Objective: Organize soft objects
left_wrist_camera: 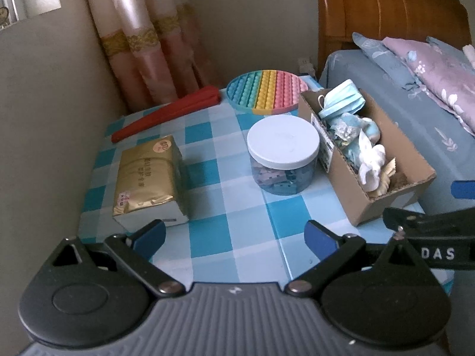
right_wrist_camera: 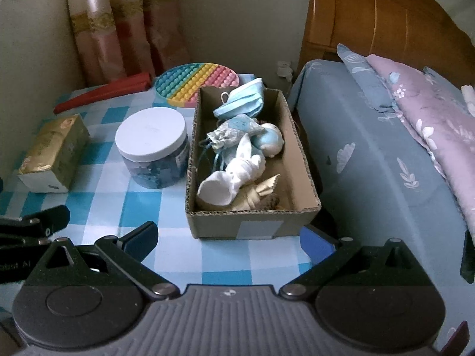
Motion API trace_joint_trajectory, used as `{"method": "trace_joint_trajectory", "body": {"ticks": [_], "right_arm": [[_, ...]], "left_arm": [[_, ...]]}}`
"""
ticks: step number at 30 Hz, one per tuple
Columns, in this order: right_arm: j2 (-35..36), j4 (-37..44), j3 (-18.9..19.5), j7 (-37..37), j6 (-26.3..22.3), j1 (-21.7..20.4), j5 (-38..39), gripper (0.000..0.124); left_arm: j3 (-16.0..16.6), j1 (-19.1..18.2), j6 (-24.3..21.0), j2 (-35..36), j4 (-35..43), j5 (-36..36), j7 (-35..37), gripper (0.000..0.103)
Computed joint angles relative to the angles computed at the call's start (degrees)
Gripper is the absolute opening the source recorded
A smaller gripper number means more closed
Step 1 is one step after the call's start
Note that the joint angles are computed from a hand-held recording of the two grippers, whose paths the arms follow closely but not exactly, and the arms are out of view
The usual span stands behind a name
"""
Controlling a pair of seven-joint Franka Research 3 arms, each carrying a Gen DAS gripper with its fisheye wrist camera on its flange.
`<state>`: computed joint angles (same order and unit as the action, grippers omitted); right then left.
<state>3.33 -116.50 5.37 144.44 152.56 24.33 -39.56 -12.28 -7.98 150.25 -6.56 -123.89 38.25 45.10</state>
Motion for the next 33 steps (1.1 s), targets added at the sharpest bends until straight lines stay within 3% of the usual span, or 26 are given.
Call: {"method": "trace_joint_trajectory", "body": {"ticks": [33], "right_arm": [[0.0,-0.1,-0.2,-0.8,-0.1,-0.3,0.6,0.103]], "left_arm": [[0.3,-0.5,-0.3,1.5,1.9,-2.2,1.9,0.099]]}}
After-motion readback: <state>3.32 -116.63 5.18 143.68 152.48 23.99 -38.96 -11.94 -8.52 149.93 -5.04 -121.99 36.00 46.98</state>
